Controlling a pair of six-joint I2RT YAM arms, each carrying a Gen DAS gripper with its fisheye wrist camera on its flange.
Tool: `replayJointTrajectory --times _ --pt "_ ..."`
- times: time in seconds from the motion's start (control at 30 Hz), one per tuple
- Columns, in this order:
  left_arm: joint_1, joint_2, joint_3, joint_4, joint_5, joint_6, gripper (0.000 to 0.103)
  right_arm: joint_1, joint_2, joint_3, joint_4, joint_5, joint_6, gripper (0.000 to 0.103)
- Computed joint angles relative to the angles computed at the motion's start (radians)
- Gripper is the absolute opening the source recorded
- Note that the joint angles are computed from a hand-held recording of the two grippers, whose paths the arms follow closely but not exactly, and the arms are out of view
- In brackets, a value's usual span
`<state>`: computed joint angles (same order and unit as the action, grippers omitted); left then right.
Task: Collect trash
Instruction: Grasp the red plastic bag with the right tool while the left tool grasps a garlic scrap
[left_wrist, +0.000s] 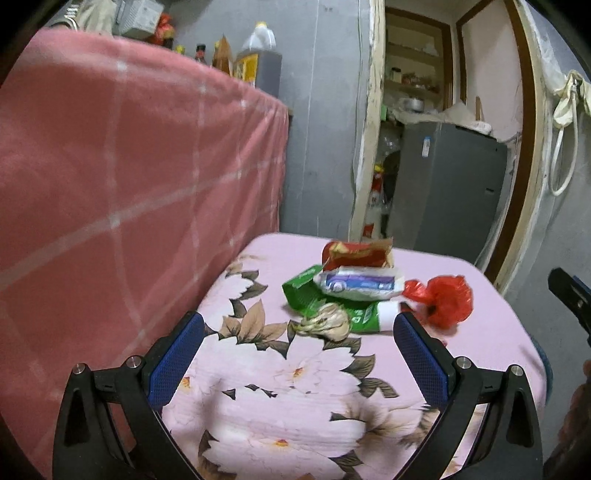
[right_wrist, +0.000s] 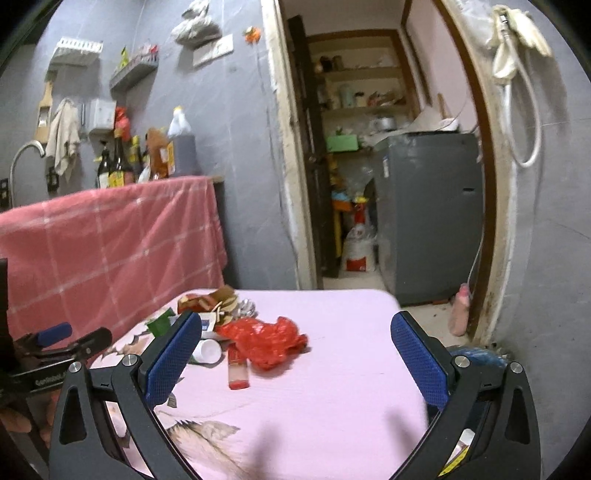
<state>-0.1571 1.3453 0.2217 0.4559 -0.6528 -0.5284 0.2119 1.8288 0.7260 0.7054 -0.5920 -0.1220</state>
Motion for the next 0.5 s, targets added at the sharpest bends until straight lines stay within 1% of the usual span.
replayJointTrajectory --times 0.13,0.2,0.37,0.43,0.47,0.5 --pt "0.081 0.088 0.026 0.05 0.111 0.05 0.1 0.044 0.051 0.073 -0.07 0.034 -0.021 0.103" --pt "0.125 0.129 0.055 0.044 0.173 0.07 0.1 0.064 0.084 0.124 -0.127 0.045 -0.045 0.103" --pt "0.193 0.199 0.113 0.032 0.283 0.101 0.098 0.1 0.179 0.28 -0.305 0.078 -0.087 0.102" --pt "0.228 0.23 0.138 0.024 0.341 0.11 0.089 0.106 0.217 0.339 -0.374 0.089 -0.095 0.098" --pt "0.242 0.24 0.148 0.019 0.368 0.112 0.086 0.109 0.229 0.358 -0.397 0.1 -0.098 0.096" --pt "0.255 0.255 0.162 0.014 0.394 0.114 0.081 0.111 0.241 0.379 -0.423 0.101 -0.103 0.091"
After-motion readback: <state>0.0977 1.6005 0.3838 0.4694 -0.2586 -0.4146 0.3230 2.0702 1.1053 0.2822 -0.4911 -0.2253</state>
